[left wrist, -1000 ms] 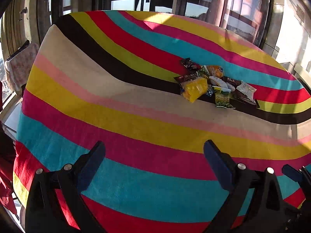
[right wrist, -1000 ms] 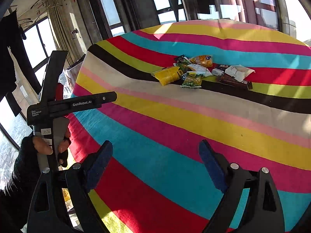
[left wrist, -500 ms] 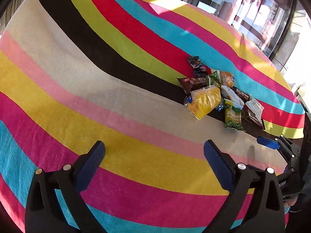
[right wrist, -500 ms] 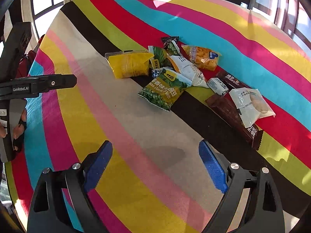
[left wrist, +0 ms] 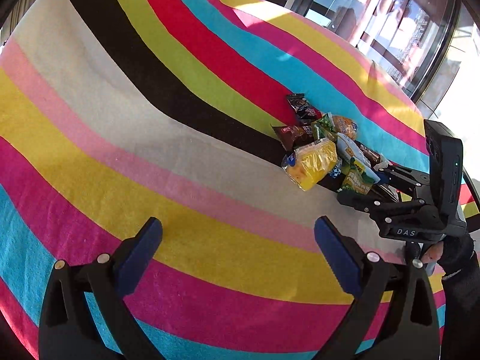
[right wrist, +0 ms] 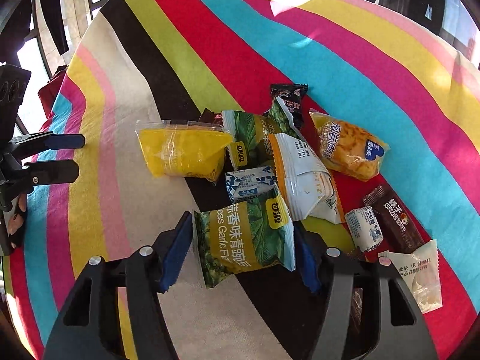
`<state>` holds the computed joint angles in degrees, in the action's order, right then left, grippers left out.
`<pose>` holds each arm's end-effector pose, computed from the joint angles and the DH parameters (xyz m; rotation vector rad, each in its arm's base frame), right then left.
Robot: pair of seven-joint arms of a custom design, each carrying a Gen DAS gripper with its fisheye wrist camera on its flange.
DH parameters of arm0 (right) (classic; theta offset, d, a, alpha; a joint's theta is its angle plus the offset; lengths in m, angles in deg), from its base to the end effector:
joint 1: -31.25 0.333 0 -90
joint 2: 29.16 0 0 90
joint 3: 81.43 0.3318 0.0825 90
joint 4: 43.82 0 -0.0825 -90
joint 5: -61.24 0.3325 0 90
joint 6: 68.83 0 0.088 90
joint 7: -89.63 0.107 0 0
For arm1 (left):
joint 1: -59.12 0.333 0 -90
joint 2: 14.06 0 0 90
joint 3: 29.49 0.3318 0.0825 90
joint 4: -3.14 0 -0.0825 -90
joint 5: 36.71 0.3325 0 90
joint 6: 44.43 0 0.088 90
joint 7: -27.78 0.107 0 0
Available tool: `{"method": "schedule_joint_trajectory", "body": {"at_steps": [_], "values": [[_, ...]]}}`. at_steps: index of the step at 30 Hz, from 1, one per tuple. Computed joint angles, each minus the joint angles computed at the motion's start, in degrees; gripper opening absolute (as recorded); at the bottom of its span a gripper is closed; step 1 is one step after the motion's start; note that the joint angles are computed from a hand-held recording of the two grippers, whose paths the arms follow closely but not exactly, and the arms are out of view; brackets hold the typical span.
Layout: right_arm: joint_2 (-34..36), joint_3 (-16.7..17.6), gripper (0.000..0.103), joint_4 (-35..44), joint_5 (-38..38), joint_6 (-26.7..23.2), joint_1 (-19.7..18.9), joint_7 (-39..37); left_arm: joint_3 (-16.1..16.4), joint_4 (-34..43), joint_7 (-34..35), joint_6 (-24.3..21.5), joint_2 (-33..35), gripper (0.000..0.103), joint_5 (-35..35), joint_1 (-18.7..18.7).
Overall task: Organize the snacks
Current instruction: 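Grasp the green garlic-pea bag with the right tool, then grasp the yellow cheese-bread pack with the left tool while the right tool holds the pea bag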
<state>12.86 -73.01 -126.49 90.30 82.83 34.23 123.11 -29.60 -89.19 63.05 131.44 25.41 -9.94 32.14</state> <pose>0.7215 0.1030 0.3472 -2.3319 1.0423 -0.3378 0.6153 -0.3549 0.3545 -1.9329 1.8749 -1.0385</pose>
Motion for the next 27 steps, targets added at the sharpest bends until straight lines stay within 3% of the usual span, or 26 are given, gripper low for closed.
{"method": "schedule_joint_trajectory", "body": {"at_steps": [4, 11, 20, 22, 25, 27], "values": [[-8.37, 0.65, 0.044, -15.98, 1.98, 12.04, 1.03, -1.29, -0.06, -0.03, 0.11, 0.06, 0.01, 0.101, -0.10, 0.07], [-19.62, 7.23, 0.043, -34.46, 13.64, 21.33, -2.98, -4.77, -0.03, -0.27, 0.25, 0.16, -0.14, 0.101, -0.16, 0.11], [-22.32, 13.52, 0.043, -37.58, 38.09, 23.64, -8.57, -18.09, 0.25, 1.14, 0.55, -3.29, 0.02, 0.101, 0.73, -0.70], [-22.12, 10.68, 0.043, -37.02, 37.16, 22.22, -6.76, -14.98, -0.90, 3.39, 2.21, -7.06, 0.67, 0.101, 1.10, -0.49], [-22.15, 7.97, 0.043, -36.54, 37.86, 20.79, -4.83, -13.70, -8.21, 9.24, 11.68, -12.19, 3.60, 0.101, -0.96, 3.66], [-22.17, 6.90, 0.043, -36.31, 39.39, 20.95, -3.72, -14.65, -7.71, 13.79, 13.13, -13.88, 5.65, 0.101, -1.80, 2.72]]}}
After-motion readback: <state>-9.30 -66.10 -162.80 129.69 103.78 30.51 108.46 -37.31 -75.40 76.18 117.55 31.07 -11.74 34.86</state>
